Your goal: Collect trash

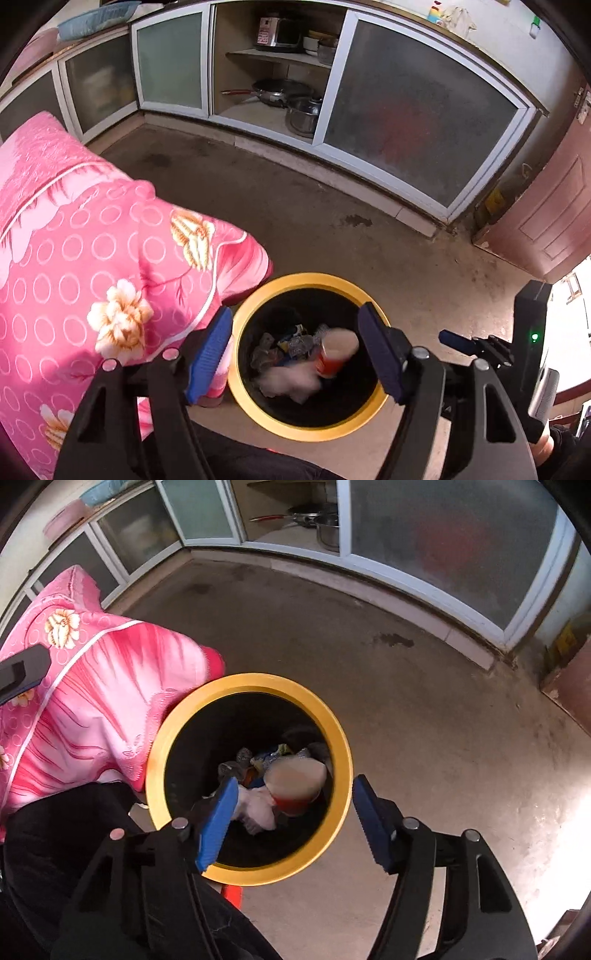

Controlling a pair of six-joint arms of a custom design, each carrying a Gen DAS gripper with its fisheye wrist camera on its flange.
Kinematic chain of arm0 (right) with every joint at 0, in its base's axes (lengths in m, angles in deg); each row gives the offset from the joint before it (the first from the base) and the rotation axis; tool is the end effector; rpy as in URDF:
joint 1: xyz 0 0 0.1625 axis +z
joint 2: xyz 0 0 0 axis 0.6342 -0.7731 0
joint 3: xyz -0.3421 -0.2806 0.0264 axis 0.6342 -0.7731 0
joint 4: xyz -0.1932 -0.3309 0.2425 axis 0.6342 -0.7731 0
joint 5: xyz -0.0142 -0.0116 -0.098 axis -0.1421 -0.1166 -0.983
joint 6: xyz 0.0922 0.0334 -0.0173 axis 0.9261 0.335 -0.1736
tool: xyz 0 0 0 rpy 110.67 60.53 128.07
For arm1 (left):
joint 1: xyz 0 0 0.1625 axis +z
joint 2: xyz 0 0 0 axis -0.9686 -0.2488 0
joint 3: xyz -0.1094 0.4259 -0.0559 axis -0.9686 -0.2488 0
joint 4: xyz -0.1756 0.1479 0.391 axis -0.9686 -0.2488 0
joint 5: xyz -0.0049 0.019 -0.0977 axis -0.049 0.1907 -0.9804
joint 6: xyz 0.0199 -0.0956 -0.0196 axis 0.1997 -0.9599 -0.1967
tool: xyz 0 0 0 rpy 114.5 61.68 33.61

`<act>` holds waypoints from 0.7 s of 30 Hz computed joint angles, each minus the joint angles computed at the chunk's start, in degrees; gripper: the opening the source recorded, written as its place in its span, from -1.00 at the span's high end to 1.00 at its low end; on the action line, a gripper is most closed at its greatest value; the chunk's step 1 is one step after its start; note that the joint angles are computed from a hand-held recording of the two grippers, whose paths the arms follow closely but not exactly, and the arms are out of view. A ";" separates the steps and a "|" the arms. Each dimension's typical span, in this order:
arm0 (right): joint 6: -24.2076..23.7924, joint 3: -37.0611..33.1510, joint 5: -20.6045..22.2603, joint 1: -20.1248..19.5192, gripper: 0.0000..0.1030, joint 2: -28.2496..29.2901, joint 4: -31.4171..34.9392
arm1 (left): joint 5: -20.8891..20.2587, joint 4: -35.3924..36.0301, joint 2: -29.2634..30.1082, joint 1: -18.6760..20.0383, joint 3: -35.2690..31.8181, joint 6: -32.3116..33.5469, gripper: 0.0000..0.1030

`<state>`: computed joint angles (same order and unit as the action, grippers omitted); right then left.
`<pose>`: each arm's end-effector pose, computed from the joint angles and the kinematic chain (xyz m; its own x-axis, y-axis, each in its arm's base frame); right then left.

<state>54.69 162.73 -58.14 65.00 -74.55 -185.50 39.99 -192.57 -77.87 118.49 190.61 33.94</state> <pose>0.1837 -0.4329 0.2017 -0.7831 -0.0686 0.6182 -0.2904 0.9192 -0.2658 -0.2565 -0.5122 0.1859 -0.8052 0.1273 -0.5792 0.3869 0.8530 -0.3504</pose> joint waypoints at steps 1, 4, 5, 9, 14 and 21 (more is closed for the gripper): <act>0.04 0.30 -0.47 0.24 -0.19 -0.46 -0.22 | -0.53 -0.39 -0.64 -0.20 0.40 -0.17 -0.35; -0.12 1.64 -2.45 1.29 -0.19 -2.50 -1.69 | -0.60 -2.24 -2.28 -1.29 1.64 0.08 -0.46; -0.30 1.90 -3.12 1.75 -0.19 -2.88 -2.42 | -0.99 -3.16 -3.21 -1.69 2.29 0.36 -0.47; -3.51 4.10 -5.97 5.34 -0.45 -4.61 -11.81 | -1.15 -8.95 -7.00 -4.07 5.26 1.82 -0.68; -6.97 5.10 -9.02 10.55 -0.84 -4.85 -22.05 | -0.80 -14.18 -12.04 -7.19 8.76 2.68 -0.84; -6.32 5.09 -9.98 17.49 -0.84 -3.72 -30.85 | 0.96 -16.99 -18.02 -11.20 13.17 1.98 -0.85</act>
<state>48.37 167.82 -68.13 82.49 -78.26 -216.35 40.95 -209.56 -95.89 107.29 203.78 35.92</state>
